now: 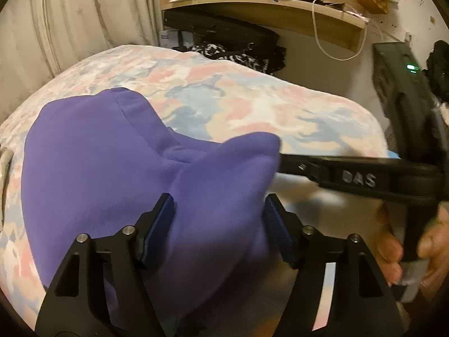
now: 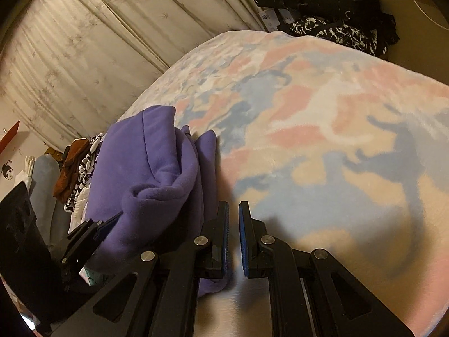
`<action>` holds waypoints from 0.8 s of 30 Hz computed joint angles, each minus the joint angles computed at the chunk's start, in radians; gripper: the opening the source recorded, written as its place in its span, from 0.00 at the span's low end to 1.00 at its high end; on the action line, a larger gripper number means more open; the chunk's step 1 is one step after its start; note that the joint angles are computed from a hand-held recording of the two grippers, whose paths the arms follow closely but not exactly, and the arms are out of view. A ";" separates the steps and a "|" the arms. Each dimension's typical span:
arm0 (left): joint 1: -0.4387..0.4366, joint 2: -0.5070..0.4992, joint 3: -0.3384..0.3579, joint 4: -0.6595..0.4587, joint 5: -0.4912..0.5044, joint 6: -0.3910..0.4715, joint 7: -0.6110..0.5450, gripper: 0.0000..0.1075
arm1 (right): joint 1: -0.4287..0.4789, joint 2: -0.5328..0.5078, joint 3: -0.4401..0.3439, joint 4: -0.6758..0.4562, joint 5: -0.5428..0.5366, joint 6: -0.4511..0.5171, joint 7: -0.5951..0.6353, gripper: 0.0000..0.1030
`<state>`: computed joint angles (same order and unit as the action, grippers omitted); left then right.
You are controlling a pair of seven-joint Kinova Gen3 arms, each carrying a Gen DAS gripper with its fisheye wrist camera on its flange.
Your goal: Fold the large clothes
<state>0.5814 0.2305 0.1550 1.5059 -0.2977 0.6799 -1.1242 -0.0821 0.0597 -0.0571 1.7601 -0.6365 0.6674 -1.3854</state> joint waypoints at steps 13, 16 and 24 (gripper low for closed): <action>-0.197 -0.205 0.022 0.012 0.163 0.177 0.004 0.62 | 0.067 0.018 -0.024 -0.191 -0.037 0.170 0.073 0.54; -0.237 -0.193 -0.001 -0.019 0.148 0.244 0.041 0.62 | 0.167 0.112 -0.131 -0.323 -0.074 0.292 0.083 0.73; -0.320 -0.157 -0.027 -0.005 0.232 0.245 -0.045 0.63 | 0.033 0.396 -0.084 -0.694 -0.045 0.558 0.030 0.74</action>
